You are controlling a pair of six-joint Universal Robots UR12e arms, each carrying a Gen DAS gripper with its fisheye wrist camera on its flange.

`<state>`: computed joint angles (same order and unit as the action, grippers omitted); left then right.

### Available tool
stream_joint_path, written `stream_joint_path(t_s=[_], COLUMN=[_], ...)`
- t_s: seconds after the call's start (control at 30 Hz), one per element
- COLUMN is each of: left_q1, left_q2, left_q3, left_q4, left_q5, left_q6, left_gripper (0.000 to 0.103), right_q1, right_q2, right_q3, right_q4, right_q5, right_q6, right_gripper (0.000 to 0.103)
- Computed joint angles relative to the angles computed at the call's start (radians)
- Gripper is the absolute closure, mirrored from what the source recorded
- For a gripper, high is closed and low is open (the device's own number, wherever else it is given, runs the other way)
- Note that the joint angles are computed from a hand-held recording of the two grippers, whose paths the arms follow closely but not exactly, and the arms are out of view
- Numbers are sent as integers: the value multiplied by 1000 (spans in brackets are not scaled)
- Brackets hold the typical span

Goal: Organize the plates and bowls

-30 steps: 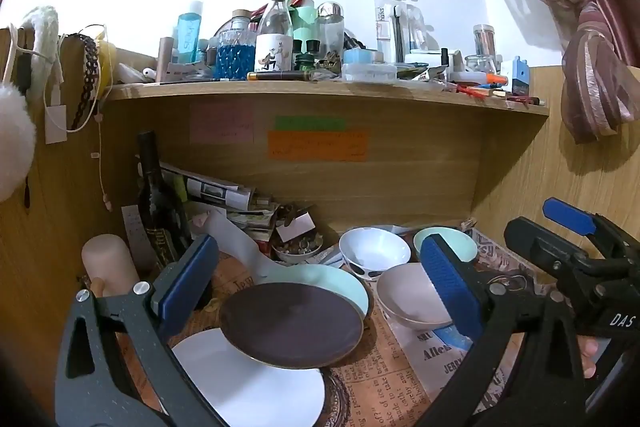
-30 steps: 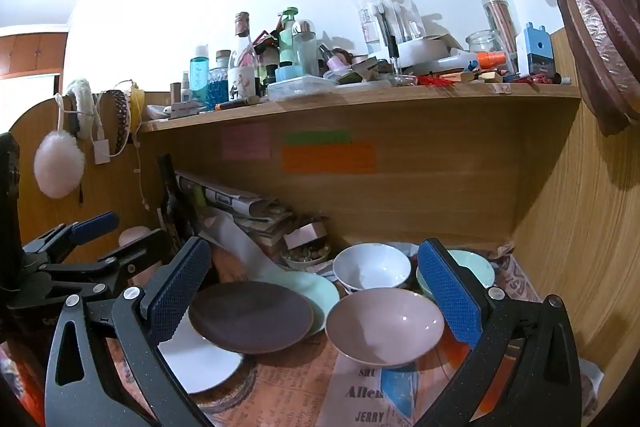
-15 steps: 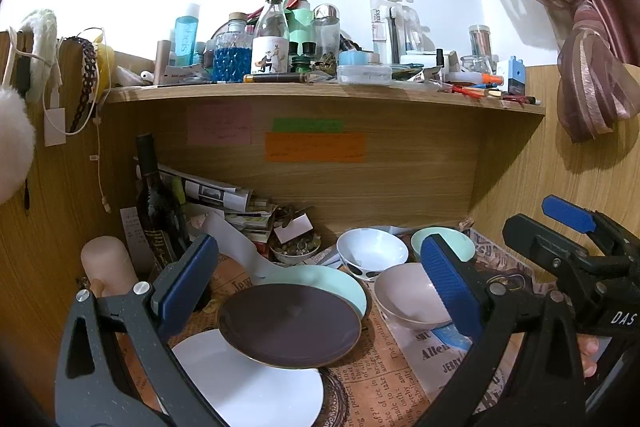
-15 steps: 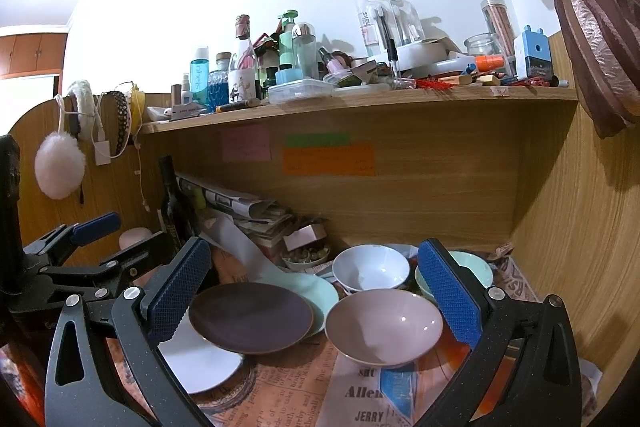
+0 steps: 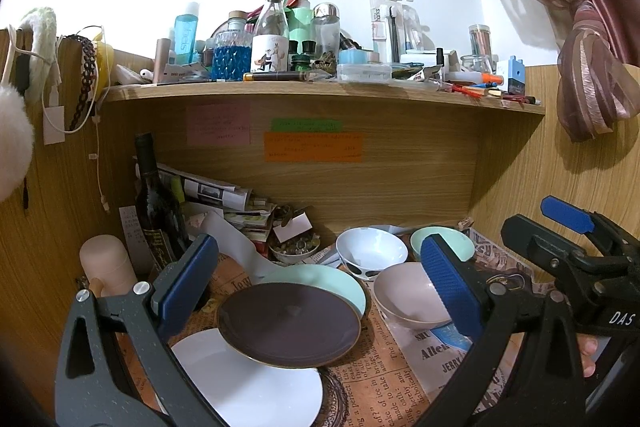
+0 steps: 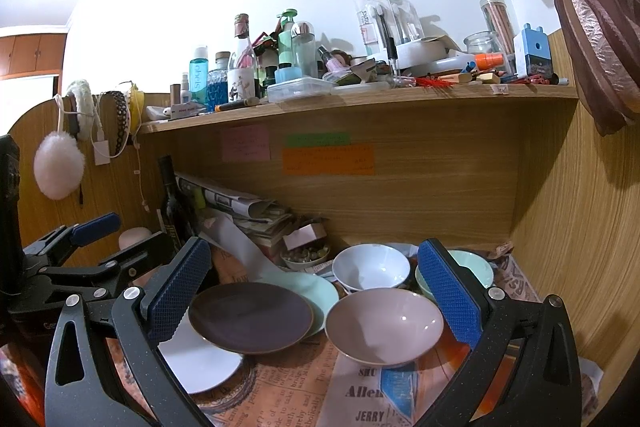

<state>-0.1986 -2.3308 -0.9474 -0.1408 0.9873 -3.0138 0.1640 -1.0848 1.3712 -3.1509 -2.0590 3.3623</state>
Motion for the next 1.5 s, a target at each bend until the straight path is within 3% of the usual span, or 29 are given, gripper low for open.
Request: stream_joint_path(t_s=[1.1, 1.5], left_q1=[4, 9], left_q2=[-12, -43], left_q3=[13, 67], left_q4=[-15, -137], left_q5=[-3, -24], left_q6=[-3, 18], left_gripper=[0, 0], right_q1=[-1, -11], right_q2=[6, 31], right_q3=[-7, -38], right_q4=[11, 74], right_q5=[4, 35], right_q6=[4, 26], right_gripper=[0, 0])
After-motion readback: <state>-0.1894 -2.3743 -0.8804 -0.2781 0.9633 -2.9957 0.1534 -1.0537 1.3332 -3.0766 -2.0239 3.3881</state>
